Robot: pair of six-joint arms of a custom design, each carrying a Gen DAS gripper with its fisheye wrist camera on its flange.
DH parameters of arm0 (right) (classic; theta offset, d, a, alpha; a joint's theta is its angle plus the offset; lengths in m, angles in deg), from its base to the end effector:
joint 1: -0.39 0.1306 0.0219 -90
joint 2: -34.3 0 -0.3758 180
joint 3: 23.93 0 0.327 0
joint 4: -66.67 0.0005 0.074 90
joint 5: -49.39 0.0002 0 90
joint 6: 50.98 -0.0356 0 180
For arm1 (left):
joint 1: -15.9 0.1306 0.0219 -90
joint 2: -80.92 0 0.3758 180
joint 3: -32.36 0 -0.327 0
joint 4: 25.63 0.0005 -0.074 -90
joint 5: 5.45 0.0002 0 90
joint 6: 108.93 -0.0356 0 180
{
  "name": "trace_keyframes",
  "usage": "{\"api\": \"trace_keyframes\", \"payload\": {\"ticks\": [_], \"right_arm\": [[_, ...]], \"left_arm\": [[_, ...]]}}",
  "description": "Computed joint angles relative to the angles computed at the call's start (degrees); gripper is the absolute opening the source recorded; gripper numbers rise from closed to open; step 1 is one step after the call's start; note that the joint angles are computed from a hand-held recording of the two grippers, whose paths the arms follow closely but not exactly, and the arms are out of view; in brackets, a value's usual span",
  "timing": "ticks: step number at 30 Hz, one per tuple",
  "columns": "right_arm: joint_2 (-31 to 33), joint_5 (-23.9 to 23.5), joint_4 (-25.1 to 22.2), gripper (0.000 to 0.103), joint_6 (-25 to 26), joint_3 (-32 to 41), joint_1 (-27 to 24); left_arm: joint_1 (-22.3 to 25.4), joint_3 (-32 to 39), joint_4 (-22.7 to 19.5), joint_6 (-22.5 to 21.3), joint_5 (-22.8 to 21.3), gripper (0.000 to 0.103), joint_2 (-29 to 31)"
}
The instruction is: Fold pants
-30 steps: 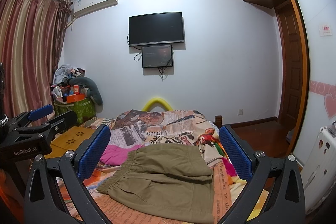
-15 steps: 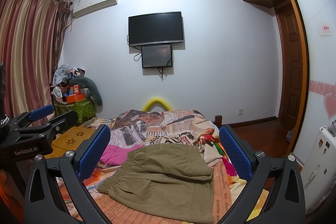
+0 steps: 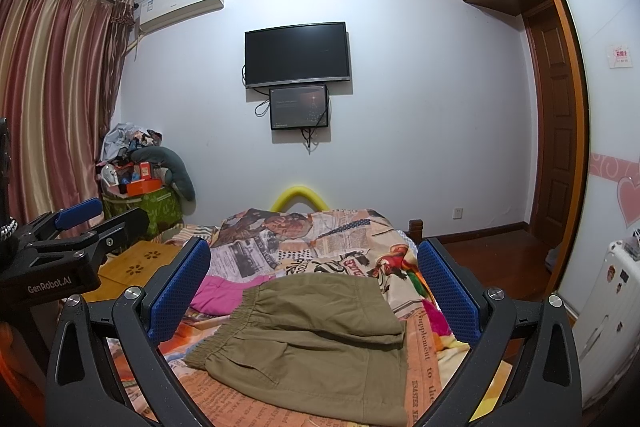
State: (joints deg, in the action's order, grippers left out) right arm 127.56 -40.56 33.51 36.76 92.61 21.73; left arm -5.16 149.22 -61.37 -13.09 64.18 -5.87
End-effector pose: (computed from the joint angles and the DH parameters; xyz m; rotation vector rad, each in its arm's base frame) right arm 0.4208 0.1638 0.6160 -0.2899 1.7286 0.3006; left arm 0.4218 -0.1497 0.6143 -0.0202 1.7684 -0.0233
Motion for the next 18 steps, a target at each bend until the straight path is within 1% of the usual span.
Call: {"api": "trace_keyframes", "payload": {"ticks": [8,13,17,18], "right_arm": [[0.12,-0.06,-0.44,0.103,-0.11,0.33,-0.01],[0.91,-0.33,-0.97,0.103,-0.19,0.7,-0.8],[2.64,-0.4,-2.74,0.103,-0.95,2.26,-1.77],[3.1,-0.44,-3.09,0.103,-1.02,2.54,-2.16]], "left_arm": [[0.33,0.78,-0.77,0.37,0.47,0.103,0.47],[0.96,1.9,-1.6,-0.41,0.68,0.103,1.76],[2.3,3.87,-3.73,0.18,2.77,0.103,3.91],[2.96,5.53,-5.32,0.72,3.63,0.103,5.29]]}}
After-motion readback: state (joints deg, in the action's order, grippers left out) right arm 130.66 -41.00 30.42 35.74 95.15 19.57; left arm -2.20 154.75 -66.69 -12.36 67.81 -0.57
